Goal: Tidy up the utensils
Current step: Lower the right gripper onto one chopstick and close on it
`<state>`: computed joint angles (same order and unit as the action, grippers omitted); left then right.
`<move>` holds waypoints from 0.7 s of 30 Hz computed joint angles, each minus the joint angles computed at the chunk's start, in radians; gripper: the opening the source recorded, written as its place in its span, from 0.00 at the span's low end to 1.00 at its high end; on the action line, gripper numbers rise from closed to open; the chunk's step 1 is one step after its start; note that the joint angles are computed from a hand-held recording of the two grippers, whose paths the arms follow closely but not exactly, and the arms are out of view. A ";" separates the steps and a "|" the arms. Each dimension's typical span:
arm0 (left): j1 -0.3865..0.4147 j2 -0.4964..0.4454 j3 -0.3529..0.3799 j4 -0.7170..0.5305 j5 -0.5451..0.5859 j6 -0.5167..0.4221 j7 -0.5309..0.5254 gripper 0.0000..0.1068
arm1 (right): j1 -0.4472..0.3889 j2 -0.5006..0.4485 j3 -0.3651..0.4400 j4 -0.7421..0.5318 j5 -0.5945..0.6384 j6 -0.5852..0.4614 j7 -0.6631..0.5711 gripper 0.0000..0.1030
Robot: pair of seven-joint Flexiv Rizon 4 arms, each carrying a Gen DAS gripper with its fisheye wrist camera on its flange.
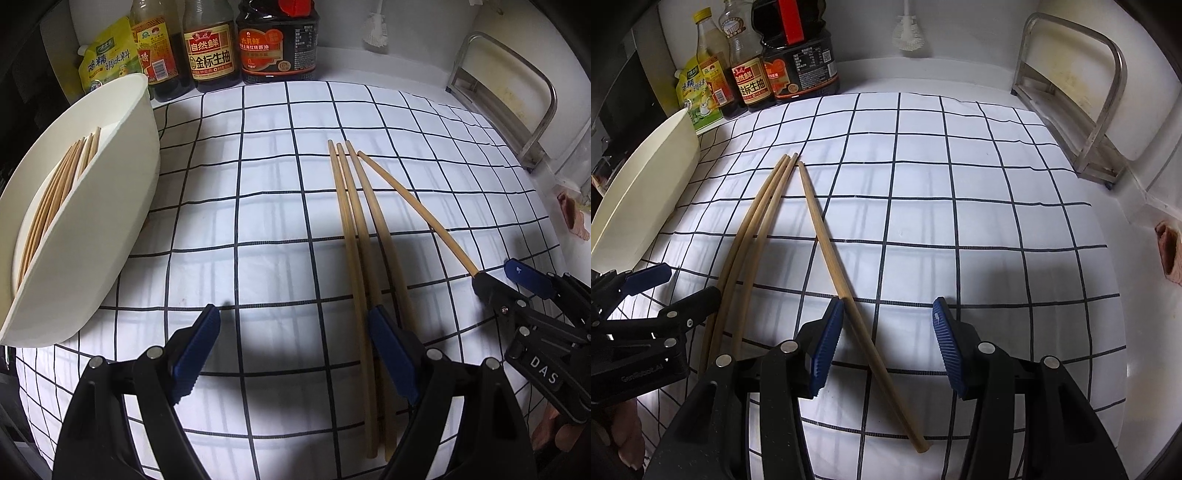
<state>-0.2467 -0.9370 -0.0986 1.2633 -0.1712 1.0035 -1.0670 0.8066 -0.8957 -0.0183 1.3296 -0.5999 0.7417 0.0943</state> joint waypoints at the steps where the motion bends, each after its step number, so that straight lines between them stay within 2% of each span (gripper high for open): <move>1: -0.006 -0.003 0.007 -0.005 0.005 0.000 -0.007 0.76 | -0.001 -0.002 0.000 -0.002 -0.002 0.001 -0.007 0.47; 7: -0.017 -0.017 0.023 -0.032 0.023 -0.005 -0.036 0.78 | 0.000 -0.024 0.001 -0.041 -0.007 -0.028 -0.072 0.47; 12: -0.025 -0.029 0.027 -0.057 0.035 -0.014 -0.042 0.75 | -0.004 -0.039 -0.007 -0.056 -0.013 -0.006 -0.111 0.47; 16: -0.020 -0.026 0.009 -0.055 0.032 -0.013 -0.019 0.59 | -0.008 -0.051 -0.011 -0.070 -0.018 0.026 -0.150 0.44; 18: -0.017 -0.022 -0.003 -0.048 0.027 -0.013 0.000 0.50 | -0.006 -0.058 -0.015 -0.078 -0.019 0.035 -0.164 0.32; 20: -0.013 -0.017 -0.012 -0.041 0.019 -0.017 0.016 0.34 | -0.002 -0.066 -0.019 -0.092 -0.019 0.036 -0.178 0.21; 21: -0.013 -0.015 -0.014 -0.038 0.017 -0.017 0.023 0.29 | -0.001 -0.073 -0.017 -0.105 -0.017 0.028 -0.193 0.12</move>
